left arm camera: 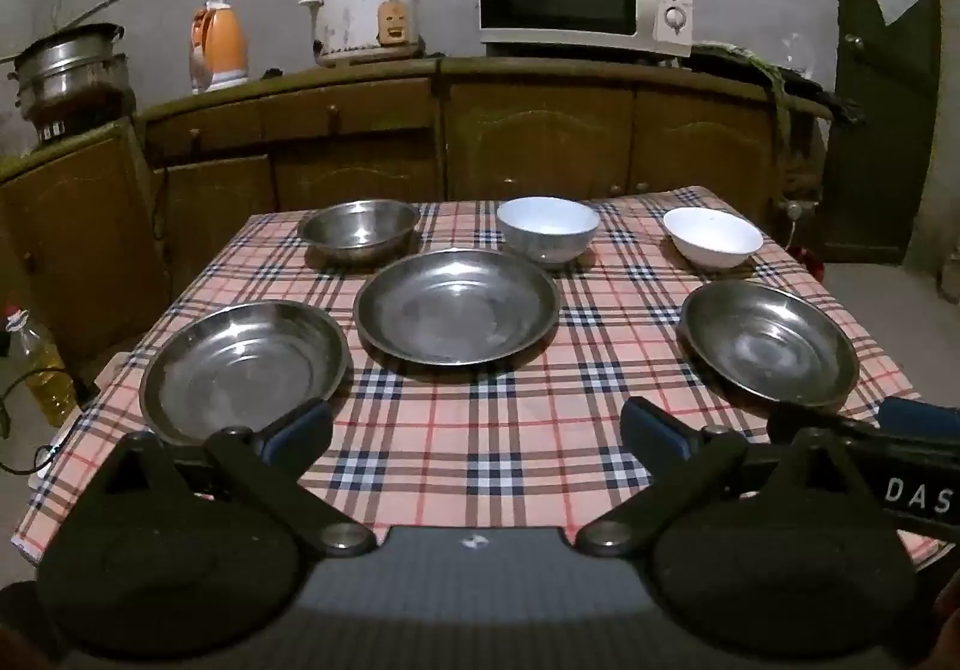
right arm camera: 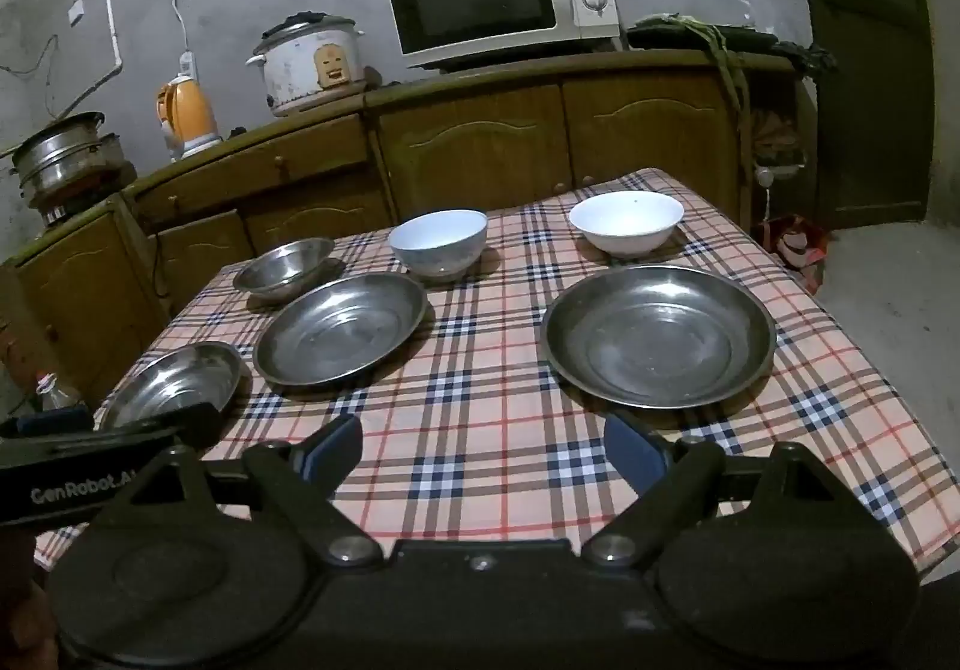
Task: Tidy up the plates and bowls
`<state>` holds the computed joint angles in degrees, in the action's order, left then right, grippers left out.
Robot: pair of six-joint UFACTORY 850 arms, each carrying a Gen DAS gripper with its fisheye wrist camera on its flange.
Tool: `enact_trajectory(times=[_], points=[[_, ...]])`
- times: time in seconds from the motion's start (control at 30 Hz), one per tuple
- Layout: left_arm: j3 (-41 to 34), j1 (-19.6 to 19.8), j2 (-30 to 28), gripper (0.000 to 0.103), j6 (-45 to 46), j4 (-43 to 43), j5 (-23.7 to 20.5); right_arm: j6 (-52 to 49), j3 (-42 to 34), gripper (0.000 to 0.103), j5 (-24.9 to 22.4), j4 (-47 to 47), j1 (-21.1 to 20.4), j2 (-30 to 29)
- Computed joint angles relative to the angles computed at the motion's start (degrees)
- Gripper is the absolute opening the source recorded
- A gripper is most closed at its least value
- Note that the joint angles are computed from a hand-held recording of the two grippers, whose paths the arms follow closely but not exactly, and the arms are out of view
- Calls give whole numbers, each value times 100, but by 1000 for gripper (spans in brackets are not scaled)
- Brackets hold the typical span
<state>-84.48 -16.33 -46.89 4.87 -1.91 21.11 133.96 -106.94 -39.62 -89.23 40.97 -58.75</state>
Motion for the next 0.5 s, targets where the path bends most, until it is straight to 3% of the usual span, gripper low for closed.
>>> enact_trajectory(times=[0.13,0.5], points=[[-39,50,11,103,-636,546,-87,-119,-57,103,-50,61,5,-36],[1,88,-17,103,-480,474,165,-121,-218,103,-37,-48,5,-180]])
